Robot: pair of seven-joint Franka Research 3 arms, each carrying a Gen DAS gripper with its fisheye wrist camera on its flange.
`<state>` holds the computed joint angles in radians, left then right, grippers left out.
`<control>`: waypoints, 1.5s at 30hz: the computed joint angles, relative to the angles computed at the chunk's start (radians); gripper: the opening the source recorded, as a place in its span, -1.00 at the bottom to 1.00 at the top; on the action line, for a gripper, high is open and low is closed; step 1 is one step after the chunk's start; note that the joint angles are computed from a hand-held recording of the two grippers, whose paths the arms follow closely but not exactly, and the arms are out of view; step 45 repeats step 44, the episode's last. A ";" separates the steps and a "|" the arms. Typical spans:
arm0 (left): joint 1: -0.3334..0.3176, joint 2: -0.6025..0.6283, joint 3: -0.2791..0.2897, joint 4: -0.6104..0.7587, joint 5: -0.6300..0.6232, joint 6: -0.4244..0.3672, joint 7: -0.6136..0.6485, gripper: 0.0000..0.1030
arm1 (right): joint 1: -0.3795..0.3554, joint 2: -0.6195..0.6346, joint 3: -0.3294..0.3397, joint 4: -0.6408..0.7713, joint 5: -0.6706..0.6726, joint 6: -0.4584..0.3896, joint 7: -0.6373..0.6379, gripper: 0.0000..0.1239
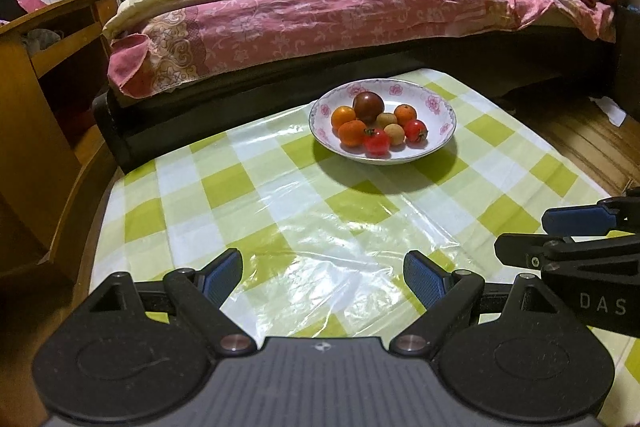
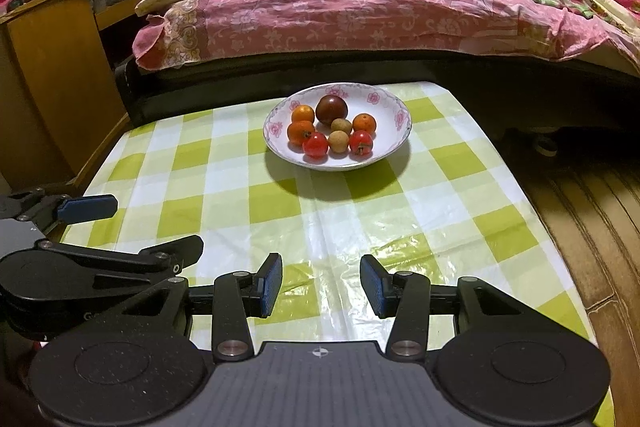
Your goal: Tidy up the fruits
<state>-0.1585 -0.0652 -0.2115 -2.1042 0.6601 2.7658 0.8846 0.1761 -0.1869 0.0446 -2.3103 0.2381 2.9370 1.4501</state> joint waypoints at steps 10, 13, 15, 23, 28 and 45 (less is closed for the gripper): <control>0.000 -0.009 -0.001 -0.014 -0.017 -0.002 0.001 0.84 | 0.002 -0.008 0.001 -0.012 0.000 0.000 0.000 -0.33; -0.002 -0.012 -0.002 -0.018 -0.024 -0.008 0.006 0.83 | 0.000 -0.008 0.003 -0.012 -0.006 -0.005 0.005 -0.33; -0.002 -0.013 -0.002 -0.020 -0.029 -0.011 0.009 0.83 | 0.000 -0.010 0.004 -0.016 -0.008 -0.008 0.006 -0.33; -0.002 -0.021 -0.003 -0.030 -0.046 -0.016 0.011 0.83 | 0.004 -0.012 0.002 -0.021 -0.007 -0.011 0.000 -0.33; -0.001 -0.023 -0.003 -0.034 -0.045 -0.015 0.010 0.83 | 0.003 -0.012 0.003 -0.024 -0.009 -0.009 0.000 -0.33; 0.004 -0.034 -0.007 -0.051 -0.023 -0.005 -0.013 0.83 | 0.005 -0.021 0.003 -0.041 -0.010 -0.005 -0.002 -0.33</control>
